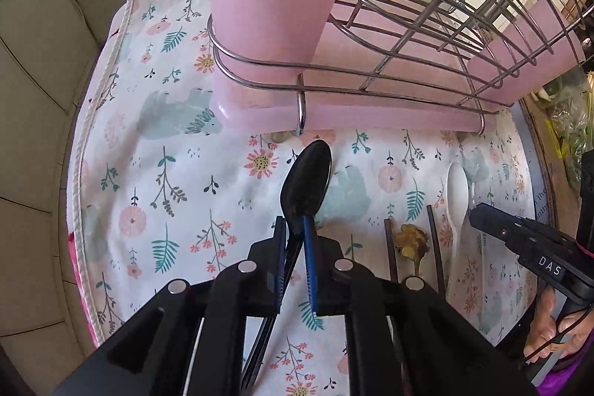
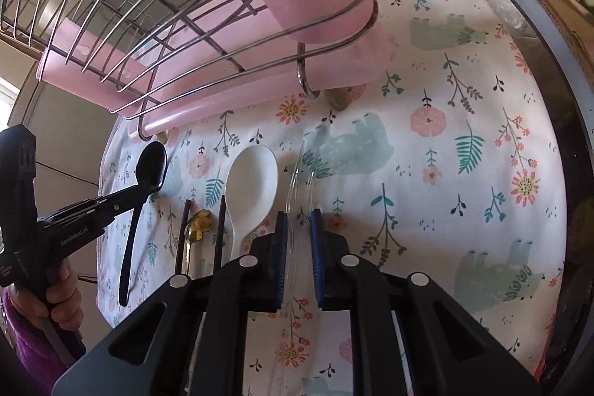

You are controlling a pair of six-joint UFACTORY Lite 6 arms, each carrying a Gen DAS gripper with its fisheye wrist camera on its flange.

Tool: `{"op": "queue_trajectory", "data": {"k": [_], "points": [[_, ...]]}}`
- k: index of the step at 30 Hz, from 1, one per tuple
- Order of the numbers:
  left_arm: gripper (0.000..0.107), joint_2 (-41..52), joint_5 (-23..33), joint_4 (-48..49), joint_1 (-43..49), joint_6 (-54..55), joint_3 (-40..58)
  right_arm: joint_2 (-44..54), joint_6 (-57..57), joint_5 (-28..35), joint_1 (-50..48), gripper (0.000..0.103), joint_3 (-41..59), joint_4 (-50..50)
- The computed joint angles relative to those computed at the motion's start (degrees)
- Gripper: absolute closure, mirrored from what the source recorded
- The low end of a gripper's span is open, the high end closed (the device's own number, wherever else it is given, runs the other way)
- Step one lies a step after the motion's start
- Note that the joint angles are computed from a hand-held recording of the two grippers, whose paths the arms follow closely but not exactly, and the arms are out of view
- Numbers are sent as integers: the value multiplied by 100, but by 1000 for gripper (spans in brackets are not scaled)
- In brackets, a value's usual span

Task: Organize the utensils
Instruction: 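Lift the black spoon upright with the left tool while the right tool lifts the fork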

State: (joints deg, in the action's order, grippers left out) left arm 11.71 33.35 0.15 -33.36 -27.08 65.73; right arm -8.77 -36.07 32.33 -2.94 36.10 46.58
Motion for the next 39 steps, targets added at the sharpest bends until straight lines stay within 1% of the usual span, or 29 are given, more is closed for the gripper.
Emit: {"op": "queue_trajectory", "data": {"k": [2,4,7,8,11,13,15,18,21,23,27,30,31,34,35,36,39], "points": [[98,-41,-74,-29,-16,-9,-57,-240,-182,98,-180,92,-149,104],[100,-232,-211,-136,8,126,-261,-530,-334,202,-378,94,-293,175],[103,-520,-349,196,-151,-237,-464,-1015,-437,368,-632,96,-461,197],[103,-625,-394,291,-218,-386,-531,-1174,-548,454,-741,100,-526,282],[103,-1061,-504,376,-292,-590,-798,-1708,-661,684,-1046,100,-665,249],[103,-1448,-623,505,-366,-827,-1041,-1999,-613,724,-1112,100,-703,156],[103,-1929,-746,420,-380,-869,-1324,-2230,-658,822,-1212,100,-733,179],[103,-2584,-887,507,-448,-1137,-1628,-2659,-659,1045,-1415,100,-723,125],[103,-3219,-975,824,-529,-1561,-1800,-3042,-534,980,-1359,100,-694,0],[103,-3541,-1042,1218,-640,-2031,-1846,-3321,-584,1086,-1453,100,-628,44],[103,-3944,-1114,2623,-997,-3517,-1703,-3859,-574,998,-1470,100,-418,106],[103,-4144,-1084,3640,-1187,-4519,-1484,-4187,-586,793,-1407,100,-118,114],[103,-4154,-1087,3681,-1142,-4520,-1327,-4219,-607,717,-1387,100,31,143],[103,-4129,-1223,4388,-1072,-5180,-976,-4176,-900,447,-1380,100,423,438],[103,-4088,-1353,4466,-954,-5249,-871,-4108,-1019,359,-1387,100,586,584],[103,-4045,-1490,4535,-828,-5314,-761,-4043,-1183,426,-1520,100,746,772],[103,-3862,-1876,4655,-448,-5459,-428,-3749,-1574,197,-1538,100,1153,1286]]}}
